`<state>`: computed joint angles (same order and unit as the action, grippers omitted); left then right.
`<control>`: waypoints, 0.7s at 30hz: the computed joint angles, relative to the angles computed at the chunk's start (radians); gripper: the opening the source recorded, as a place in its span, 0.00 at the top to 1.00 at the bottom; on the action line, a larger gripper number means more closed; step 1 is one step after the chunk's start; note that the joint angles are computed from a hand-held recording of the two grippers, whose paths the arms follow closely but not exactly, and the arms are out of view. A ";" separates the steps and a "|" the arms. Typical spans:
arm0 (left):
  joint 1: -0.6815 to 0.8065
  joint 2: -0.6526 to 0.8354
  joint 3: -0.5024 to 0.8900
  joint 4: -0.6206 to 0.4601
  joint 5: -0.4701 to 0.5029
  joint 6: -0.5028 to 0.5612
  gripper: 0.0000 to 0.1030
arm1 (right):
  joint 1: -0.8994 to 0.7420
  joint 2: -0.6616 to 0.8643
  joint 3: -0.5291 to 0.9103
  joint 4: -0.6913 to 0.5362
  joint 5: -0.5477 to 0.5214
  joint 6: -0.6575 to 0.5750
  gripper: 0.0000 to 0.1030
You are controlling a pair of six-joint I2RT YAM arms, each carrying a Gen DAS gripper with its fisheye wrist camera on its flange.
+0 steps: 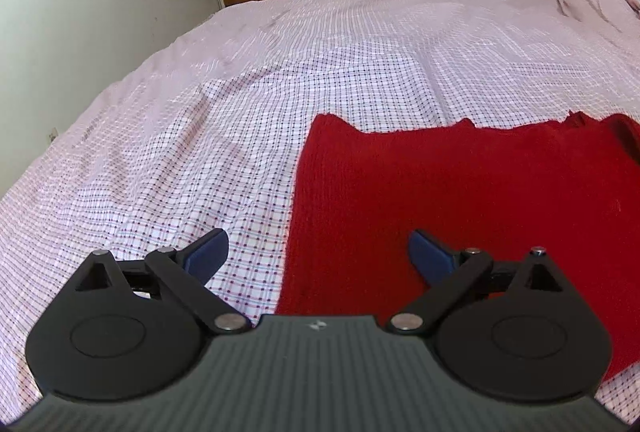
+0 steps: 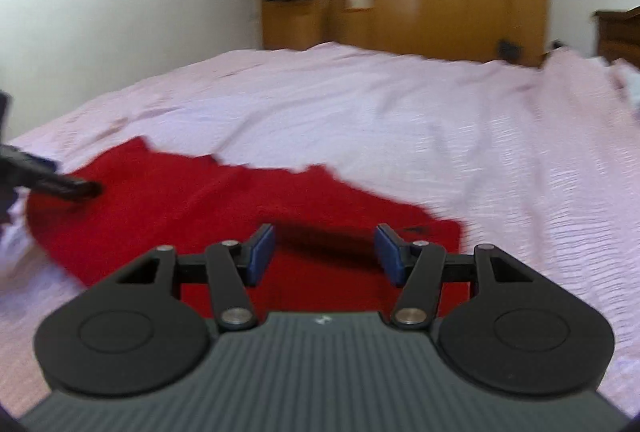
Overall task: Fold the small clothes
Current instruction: 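Open both grippers and release the folded cardigan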
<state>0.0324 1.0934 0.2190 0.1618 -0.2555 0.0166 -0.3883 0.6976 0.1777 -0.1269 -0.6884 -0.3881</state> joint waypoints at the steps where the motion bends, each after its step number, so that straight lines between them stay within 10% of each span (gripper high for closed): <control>1: -0.002 0.007 0.002 0.002 -0.003 -0.002 0.03 | 0.015 0.014 0.004 -0.009 -0.011 0.001 0.45; 21: 0.012 0.032 0.048 -0.065 0.009 -0.028 0.00 | 0.155 0.543 0.084 0.486 0.333 0.179 0.45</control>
